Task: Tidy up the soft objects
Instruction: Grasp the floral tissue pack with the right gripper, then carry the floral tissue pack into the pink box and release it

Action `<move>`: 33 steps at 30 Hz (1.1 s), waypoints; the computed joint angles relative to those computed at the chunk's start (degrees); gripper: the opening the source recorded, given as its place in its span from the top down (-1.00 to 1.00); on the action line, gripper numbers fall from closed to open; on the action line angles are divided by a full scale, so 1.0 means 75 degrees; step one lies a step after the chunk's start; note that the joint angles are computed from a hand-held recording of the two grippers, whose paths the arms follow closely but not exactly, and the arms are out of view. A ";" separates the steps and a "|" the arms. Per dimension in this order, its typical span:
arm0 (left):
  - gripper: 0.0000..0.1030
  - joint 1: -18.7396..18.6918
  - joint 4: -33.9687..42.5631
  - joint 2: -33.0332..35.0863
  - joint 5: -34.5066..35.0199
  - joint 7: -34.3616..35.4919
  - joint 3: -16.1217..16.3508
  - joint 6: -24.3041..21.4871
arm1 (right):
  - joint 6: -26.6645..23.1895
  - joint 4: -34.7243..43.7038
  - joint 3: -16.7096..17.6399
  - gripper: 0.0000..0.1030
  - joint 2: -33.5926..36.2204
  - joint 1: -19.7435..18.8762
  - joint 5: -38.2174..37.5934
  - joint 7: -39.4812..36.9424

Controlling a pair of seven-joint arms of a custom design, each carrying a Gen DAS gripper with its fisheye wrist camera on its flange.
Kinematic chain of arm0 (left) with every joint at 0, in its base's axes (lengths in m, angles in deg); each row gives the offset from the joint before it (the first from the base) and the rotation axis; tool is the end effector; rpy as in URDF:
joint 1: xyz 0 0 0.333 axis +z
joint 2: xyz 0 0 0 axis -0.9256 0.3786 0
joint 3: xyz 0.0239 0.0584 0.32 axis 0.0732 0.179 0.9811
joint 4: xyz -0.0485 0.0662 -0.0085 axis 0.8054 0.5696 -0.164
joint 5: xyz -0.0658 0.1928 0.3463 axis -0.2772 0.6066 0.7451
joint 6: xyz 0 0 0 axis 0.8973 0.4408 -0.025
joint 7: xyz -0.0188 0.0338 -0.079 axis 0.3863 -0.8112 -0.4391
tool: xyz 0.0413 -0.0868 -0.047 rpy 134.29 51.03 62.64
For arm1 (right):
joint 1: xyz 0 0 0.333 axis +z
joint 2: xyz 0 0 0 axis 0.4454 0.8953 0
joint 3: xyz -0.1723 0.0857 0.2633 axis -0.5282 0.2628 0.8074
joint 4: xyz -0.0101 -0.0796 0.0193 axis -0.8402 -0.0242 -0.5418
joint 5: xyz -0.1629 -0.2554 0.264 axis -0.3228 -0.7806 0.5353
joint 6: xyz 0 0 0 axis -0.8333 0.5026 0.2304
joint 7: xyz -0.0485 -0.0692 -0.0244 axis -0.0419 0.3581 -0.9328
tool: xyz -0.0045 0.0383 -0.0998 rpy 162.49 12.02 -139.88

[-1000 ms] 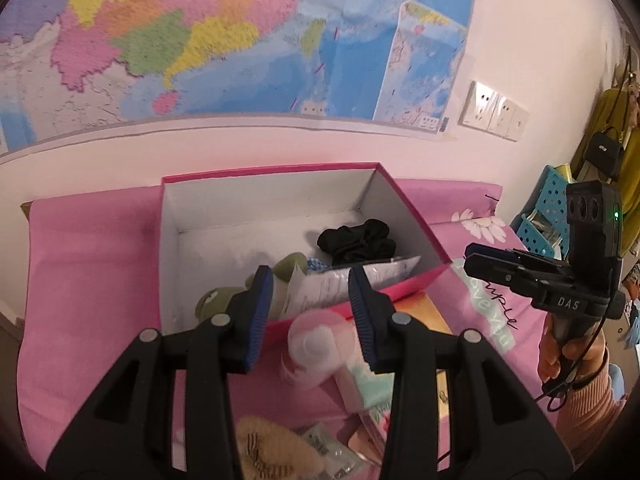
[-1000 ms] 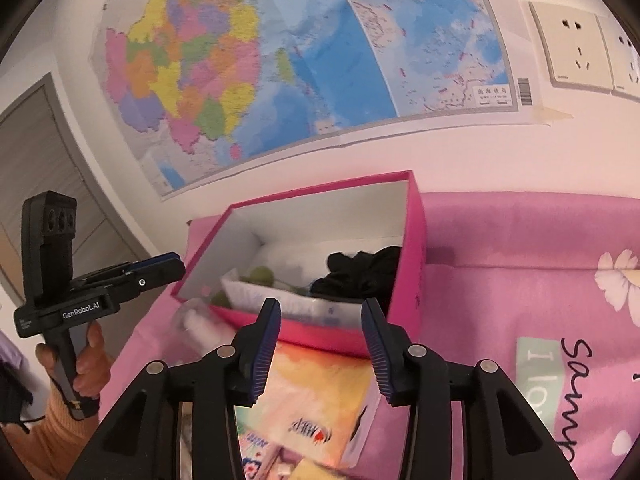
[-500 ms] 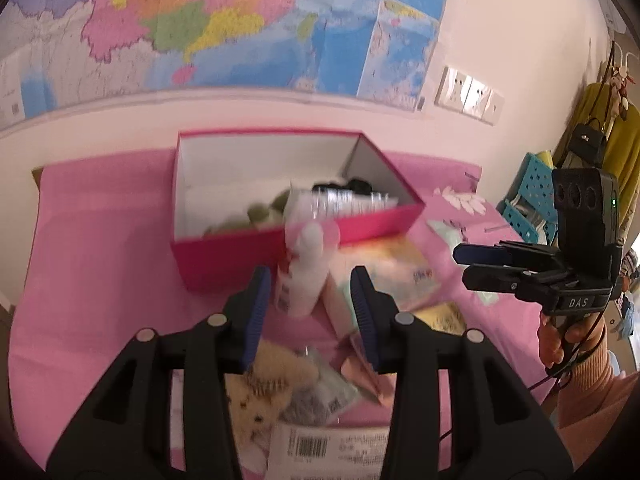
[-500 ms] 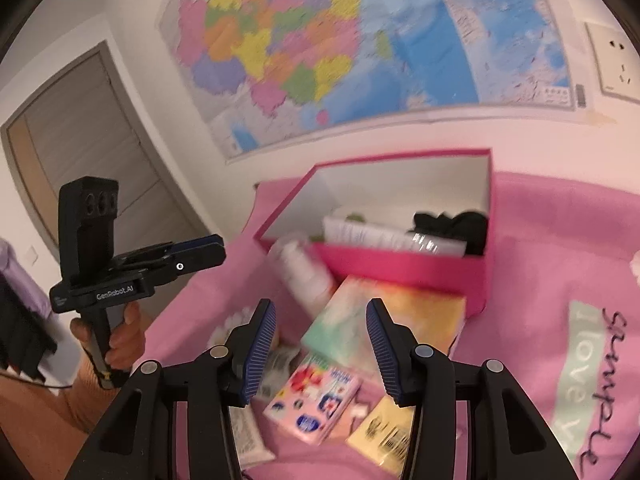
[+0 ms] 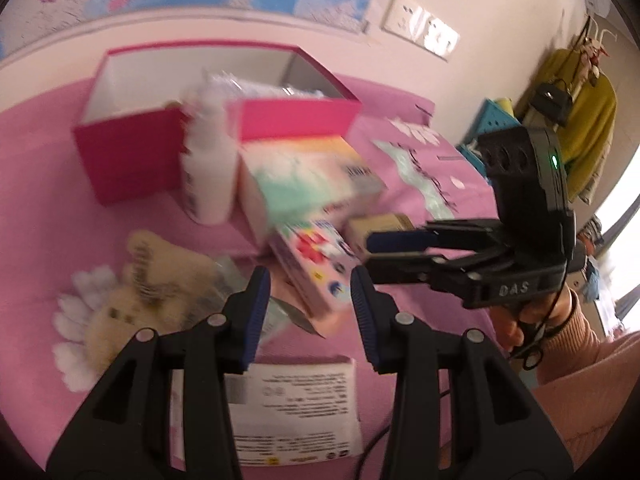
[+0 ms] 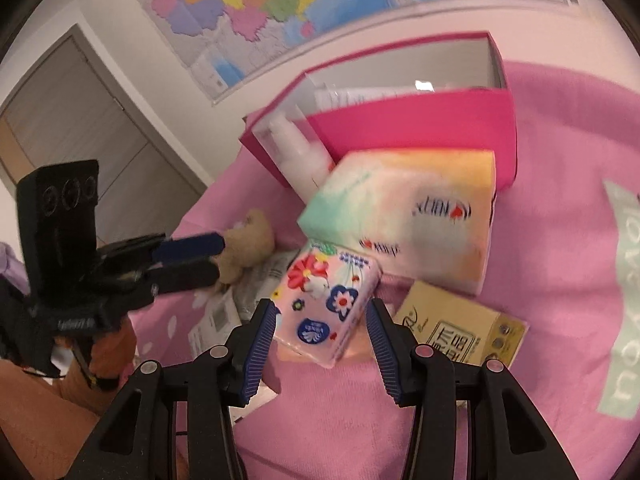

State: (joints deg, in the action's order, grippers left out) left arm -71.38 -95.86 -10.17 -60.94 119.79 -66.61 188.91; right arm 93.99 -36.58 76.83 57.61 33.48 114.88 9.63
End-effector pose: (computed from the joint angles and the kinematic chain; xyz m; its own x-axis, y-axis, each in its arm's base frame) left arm 0.5408 -0.0573 0.3873 -0.2139 -0.9325 0.2911 -0.7558 -0.0308 -0.6541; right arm 0.6442 0.2023 0.3705 0.7065 -0.5515 -0.4436 -0.6884 -0.3900 -0.6115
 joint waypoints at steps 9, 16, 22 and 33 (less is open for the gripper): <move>0.16 0.0002 0.0105 0.0298 0.0412 -0.0345 -0.0136 -0.0276 | -0.0028 0.0159 0.0065 0.07 0.0255 0.0003 -0.0016 0.0248; 0.41 0.0112 0.0216 0.0447 0.0537 -0.0533 -0.0210 -0.0505 | -0.0068 0.0323 0.0129 0.09 0.0424 -0.0022 -0.0032 0.0419; 0.41 0.0101 0.0185 0.0376 0.0311 -0.0174 -0.0244 -0.0805 | -0.0002 0.0215 0.0181 0.13 0.0347 -0.0058 0.0070 0.0285; 0.27 0.0221 0.0561 0.0535 0.0575 -0.0295 -0.0072 -0.0462 | -0.0022 -0.0605 -0.0040 0.11 -0.0274 -0.0237 0.0733 0.0138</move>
State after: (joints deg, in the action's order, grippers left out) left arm -69.73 -91.65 -6.16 -56.62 117.58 -67.15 185.44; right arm 93.82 -41.11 76.53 55.55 31.71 120.38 10.66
